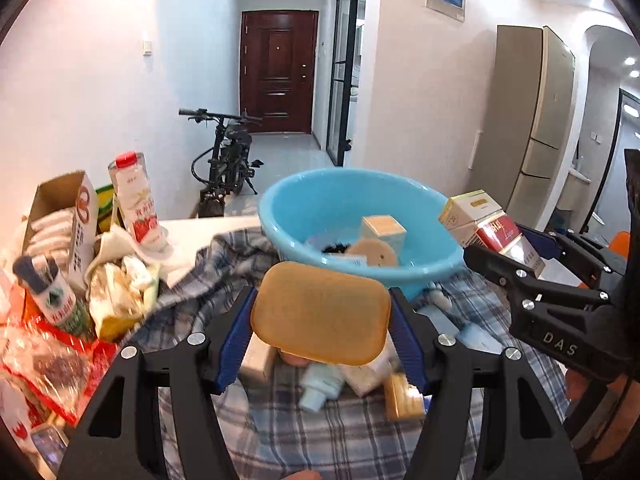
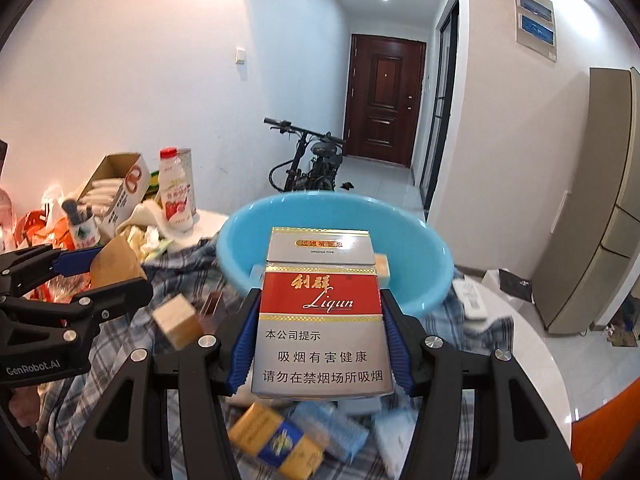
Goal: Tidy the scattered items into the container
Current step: 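Lift both held items and carry them over the blue basin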
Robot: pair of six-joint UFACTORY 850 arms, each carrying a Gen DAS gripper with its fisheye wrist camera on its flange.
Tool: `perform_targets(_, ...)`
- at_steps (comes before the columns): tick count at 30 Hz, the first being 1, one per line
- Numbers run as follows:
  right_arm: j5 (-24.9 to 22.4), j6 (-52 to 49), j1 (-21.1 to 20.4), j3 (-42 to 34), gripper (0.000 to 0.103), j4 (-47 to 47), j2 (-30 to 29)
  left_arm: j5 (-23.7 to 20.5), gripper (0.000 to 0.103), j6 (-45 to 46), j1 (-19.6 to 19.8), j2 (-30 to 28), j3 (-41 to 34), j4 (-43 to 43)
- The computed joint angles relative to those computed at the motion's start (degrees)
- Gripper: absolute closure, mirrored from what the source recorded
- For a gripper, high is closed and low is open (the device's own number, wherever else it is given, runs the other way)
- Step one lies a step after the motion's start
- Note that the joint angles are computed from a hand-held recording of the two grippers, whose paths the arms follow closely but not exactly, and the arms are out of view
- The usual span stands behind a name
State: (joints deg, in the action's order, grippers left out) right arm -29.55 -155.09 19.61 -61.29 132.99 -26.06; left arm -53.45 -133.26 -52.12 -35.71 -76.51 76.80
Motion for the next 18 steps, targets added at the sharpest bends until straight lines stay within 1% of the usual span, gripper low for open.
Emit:
perform_targets(8, 1.60, 6.55, 0.92, -9.24, 0.045, -4.52, -5.00, -0.43, 0.040, 1.84, 2.85, 0.68, -2.35, 3.43)
perform_targets(11, 1.73, 8.02, 1.20, -11.58, 0.045, -5.34, -6.39, 0.01, 0.040, 2.36, 3.99, 0.61, -3.27, 4.85)
perform_targets(15, 2.37, 6.84, 1.73, -14.27, 0.045, -3.90, -8.17, -1.24, 0.040, 3.99, 5.12, -0.36, -5.06, 5.18)
perform_targets(18, 2.00, 9.35, 1.61, -16.23, 0.045, -5.55, -9.68, -0.26, 0.040, 3.04, 6.06, -0.77, -5.17, 6.12)
